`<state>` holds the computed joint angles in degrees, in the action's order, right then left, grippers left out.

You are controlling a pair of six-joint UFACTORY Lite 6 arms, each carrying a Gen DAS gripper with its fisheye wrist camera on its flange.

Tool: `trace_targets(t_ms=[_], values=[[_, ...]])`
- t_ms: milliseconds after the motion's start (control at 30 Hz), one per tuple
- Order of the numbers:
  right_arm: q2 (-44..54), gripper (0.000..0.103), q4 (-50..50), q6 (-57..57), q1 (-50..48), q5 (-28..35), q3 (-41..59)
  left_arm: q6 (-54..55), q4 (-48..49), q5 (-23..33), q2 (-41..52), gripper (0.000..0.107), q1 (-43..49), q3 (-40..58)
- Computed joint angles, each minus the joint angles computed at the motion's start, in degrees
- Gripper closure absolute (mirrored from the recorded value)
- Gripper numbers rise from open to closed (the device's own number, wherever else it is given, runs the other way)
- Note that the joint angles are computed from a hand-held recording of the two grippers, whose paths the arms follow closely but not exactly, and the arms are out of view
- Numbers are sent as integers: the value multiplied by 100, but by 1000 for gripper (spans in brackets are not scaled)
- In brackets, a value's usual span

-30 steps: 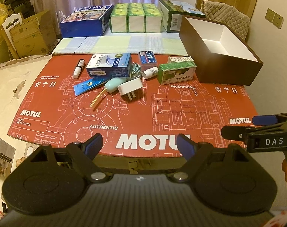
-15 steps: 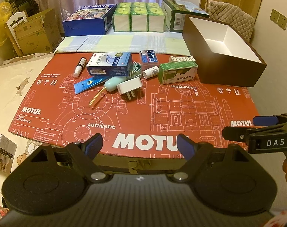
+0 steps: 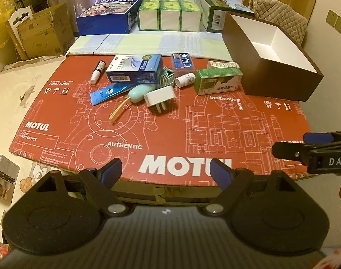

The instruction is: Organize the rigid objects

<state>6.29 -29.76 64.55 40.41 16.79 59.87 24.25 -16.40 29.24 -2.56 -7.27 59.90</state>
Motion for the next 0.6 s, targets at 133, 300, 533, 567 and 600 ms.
trace_targets(t_ms=[133, 300, 533, 567, 600], values=[[242, 2, -52, 223, -33, -215, 173, 631, -352, 0, 441, 24, 302, 343], [787, 2, -1682, 1852, 64, -317, 682, 1803, -1020, 123, 1340, 24, 707, 1108], [2331, 3, -2749, 2674, 181, -277, 2413, 2579, -1213, 524, 3085, 24, 1138, 2996], [2677, 5, -2554, 2371, 210, -214, 2840, 2598, -1161, 622, 3363, 24, 1199, 3339], [3041, 9, -2294, 1980, 234, -161, 3298, 2611, -1107, 723, 3644, 24, 1269, 3696]])
